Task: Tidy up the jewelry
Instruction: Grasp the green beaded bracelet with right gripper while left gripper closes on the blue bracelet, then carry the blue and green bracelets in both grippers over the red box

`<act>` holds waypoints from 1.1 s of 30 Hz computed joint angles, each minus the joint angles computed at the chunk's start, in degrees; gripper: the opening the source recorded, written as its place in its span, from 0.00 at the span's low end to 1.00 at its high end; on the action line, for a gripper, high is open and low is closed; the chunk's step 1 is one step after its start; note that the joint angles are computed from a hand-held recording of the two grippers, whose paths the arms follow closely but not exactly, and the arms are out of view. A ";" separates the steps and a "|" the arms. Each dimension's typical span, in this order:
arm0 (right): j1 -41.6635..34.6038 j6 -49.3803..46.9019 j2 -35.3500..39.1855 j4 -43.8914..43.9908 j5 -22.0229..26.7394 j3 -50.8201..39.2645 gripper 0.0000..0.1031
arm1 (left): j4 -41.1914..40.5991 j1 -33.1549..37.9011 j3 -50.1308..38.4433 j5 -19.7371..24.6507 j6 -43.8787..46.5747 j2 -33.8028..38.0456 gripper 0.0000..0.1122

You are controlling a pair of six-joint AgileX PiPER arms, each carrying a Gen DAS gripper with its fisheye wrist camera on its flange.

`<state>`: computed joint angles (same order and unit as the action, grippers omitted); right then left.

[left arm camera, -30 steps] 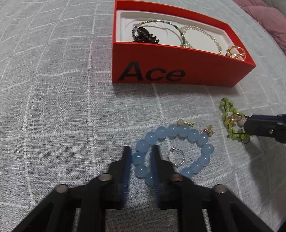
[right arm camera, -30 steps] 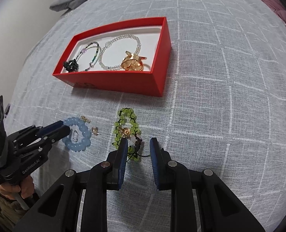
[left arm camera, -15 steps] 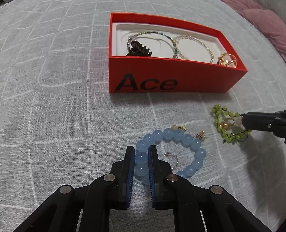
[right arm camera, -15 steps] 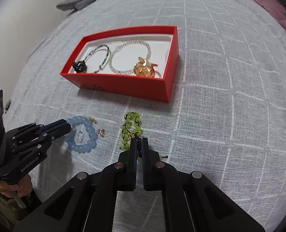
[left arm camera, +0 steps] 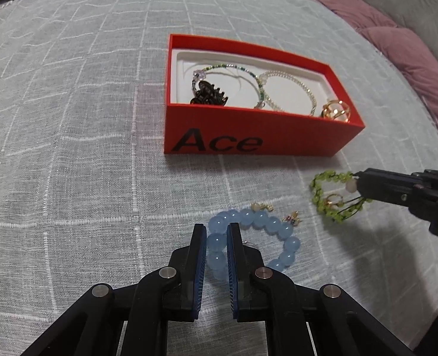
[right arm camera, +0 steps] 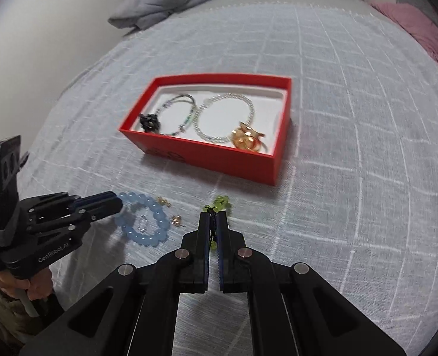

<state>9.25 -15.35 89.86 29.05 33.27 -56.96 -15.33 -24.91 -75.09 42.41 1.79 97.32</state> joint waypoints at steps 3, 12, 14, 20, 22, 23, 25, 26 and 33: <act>0.54 -2.10 -0.75 1.77 -1.46 0.41 0.04 | -0.41 0.01 -0.54 0.31 0.38 -0.27 0.07; -0.38 -7.12 -2.21 7.04 -2.78 1.19 0.04 | -4.43 0.70 -0.43 0.88 3.49 -2.41 0.07; -0.35 -7.56 -2.50 7.47 -2.67 1.19 0.04 | -5.67 0.92 -0.41 0.86 4.51 -3.07 0.07; -0.03 -7.35 -3.15 7.44 -2.80 1.06 0.04 | -7.95 1.14 -1.40 1.80 6.08 -3.97 0.07; 0.05 -7.23 -3.22 7.25 -2.88 1.00 0.04 | -8.65 1.41 -1.89 2.04 6.34 -4.16 0.07; -0.09 -7.55 -3.34 7.53 -2.81 1.08 0.04 | -8.85 1.55 -2.10 1.96 6.49 -4.18 0.07; -0.33 -8.34 -3.59 8.34 -2.64 1.04 0.04 | -9.08 1.87 -2.59 1.87 6.75 -4.46 0.07; -0.48 -8.77 -3.77 8.78 -2.64 1.06 0.04 | -9.10 1.98 -3.20 2.05 6.72 -4.40 0.07; -1.46 -10.74 -4.81 10.30 -2.17 0.80 0.04 | -9.95 2.33 -7.33 3.74 6.53 -3.14 0.07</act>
<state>7.80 -26.09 85.06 39.35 31.10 -56.17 -25.28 -22.59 -82.42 46.15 8.32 94.18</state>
